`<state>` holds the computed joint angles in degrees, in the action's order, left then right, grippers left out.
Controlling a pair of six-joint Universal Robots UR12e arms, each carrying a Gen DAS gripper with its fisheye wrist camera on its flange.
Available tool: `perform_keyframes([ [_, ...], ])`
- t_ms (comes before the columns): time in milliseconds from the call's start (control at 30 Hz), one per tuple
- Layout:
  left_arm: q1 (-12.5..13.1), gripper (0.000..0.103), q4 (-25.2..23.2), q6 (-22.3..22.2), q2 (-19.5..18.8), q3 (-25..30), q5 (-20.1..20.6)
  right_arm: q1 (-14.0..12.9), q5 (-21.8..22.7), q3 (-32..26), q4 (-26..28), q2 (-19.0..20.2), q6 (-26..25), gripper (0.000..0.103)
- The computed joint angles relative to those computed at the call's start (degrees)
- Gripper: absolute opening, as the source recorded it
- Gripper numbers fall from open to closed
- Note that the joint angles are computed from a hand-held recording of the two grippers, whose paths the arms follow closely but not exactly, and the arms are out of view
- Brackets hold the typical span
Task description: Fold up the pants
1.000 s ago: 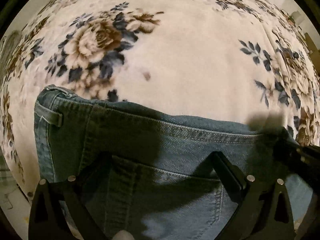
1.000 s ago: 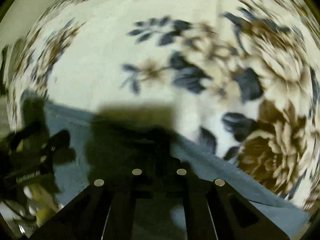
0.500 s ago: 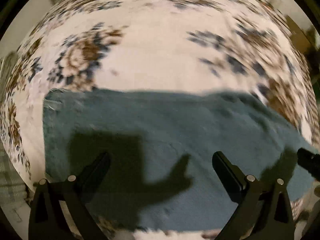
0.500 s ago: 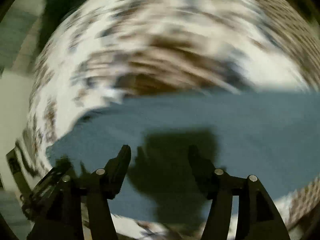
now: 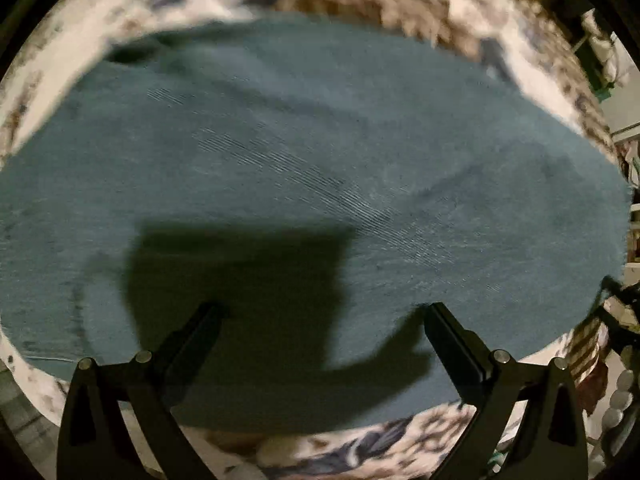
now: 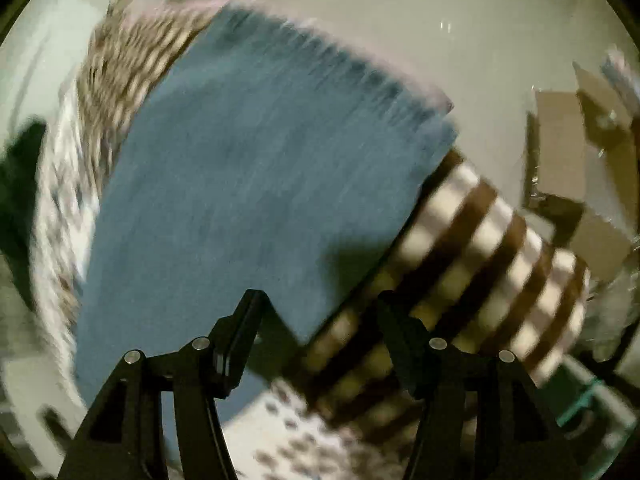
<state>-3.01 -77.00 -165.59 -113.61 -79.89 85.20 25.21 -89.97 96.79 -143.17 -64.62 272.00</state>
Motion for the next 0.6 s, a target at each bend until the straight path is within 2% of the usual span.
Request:
perform_keyframes([
  [133, -0.05, 0.103, -0.90, -1.66, -1.62, 1.39, 0.26, -1.44, -2.51, 7.16, -13.60, -2.01, 4.81, 0.062],
  [200, 0.05, 0.103, -1.63, -1.16, -1.96, 2.07, 0.15, -0.89, -4.57, 6.04, -17.25, -0.22, 6.43, 0.062],
  [233, 0.15, 0.103, -1.58, -1.04, -2.01, 2.14, -0.05, -1.13, -5.05, 6.86, -20.10, -0.26, 6.93, 0.062],
  [333, 0.15, 0.103, -1.59, -1.25, -2.27, 2.50, 0.31, -1.04, -6.93, 7.42, -23.90, 0.02, 6.92, 0.062],
  [467, -0.22, 0.103, -1.42, -1.71, -2.07, 1.99, 0.90, -1.48, -5.66, 8.10, -28.79, 1.23, 5.42, 0.062],
  [600, -0.92, 0.103, -2.96, -2.27, -2.69, 2.64, 0.78, -0.98, -8.54, 8.86, -40.93, 3.29, 6.15, 0.058],
])
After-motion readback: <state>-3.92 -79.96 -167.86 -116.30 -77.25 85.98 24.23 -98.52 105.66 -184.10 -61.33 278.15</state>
